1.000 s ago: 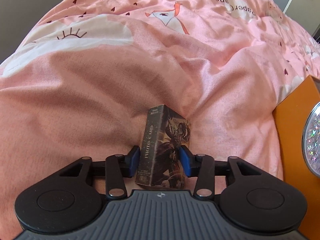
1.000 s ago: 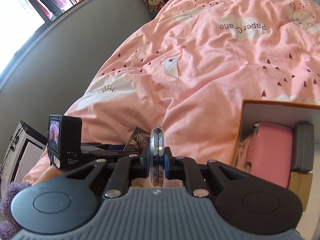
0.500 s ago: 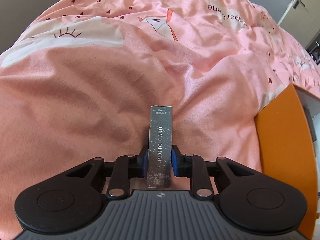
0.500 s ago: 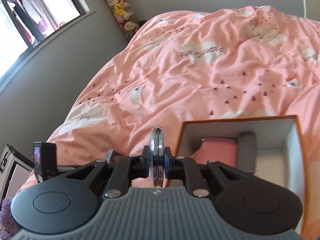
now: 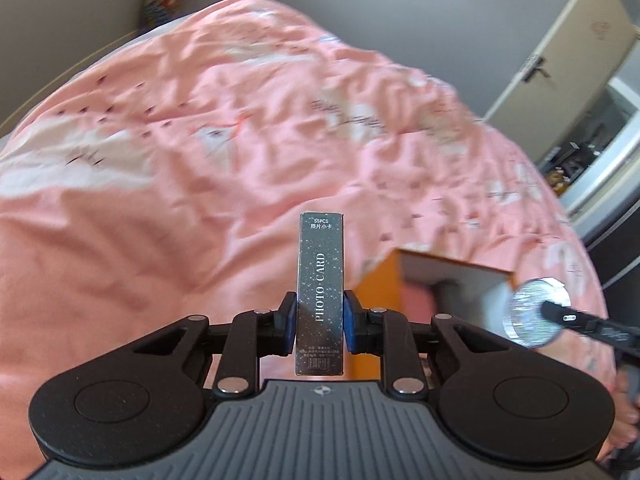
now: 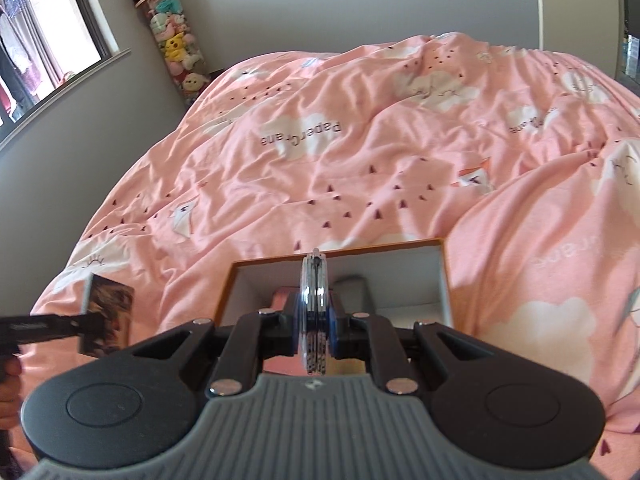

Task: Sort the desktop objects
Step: 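Carry the photo card box over the box with the left tool while the right tool carries the mirror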

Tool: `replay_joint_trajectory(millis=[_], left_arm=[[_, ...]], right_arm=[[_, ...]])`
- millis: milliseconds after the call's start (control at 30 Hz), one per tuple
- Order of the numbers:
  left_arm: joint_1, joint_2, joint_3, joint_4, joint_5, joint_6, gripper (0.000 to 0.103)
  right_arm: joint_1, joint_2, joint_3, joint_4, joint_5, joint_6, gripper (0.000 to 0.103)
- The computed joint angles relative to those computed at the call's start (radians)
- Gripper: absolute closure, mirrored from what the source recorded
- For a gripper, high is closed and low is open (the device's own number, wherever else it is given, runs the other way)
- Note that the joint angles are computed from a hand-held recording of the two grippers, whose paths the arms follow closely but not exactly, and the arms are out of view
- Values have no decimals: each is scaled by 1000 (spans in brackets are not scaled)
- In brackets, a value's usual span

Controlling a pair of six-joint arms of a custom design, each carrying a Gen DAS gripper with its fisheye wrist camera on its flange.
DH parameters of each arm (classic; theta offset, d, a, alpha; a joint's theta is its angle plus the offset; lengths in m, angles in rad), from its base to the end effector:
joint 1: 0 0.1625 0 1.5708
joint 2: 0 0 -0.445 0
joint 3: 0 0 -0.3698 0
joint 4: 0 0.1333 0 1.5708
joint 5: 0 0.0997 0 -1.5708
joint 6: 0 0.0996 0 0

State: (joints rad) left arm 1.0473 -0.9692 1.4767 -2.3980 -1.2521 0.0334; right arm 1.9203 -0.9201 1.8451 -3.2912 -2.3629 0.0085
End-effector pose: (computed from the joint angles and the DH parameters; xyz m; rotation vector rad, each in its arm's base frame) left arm -0.2072 -0.6880 0.2912 0.7145 2.7687 -0.5585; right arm 0.2681 -0.5535 0.2435 -0.0078 -2.3081 1.1090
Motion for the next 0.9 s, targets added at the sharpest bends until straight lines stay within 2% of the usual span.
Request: replay_joint_trajectory(millis=[167, 333, 500, 600, 900], left_arm=[[-46, 34, -13, 26, -156, -17, 77], [-99, 125, -37, 46, -195, -13, 77], [-134, 217, -72, 84, -165, -59, 77], [-153, 259, -86, 92, -117, -79, 77], [-185, 352, -119, 120, 15, -192, 77]], right_arm=[[-17, -50, 56, -36, 16, -16, 89], [-35, -109, 111, -74, 42, -53, 89], [-62, -172, 160, -132, 56, -69, 89], [-84, -184, 169, -151, 52, -88, 89], [-169, -213, 199, -148, 164, -84, 89]])
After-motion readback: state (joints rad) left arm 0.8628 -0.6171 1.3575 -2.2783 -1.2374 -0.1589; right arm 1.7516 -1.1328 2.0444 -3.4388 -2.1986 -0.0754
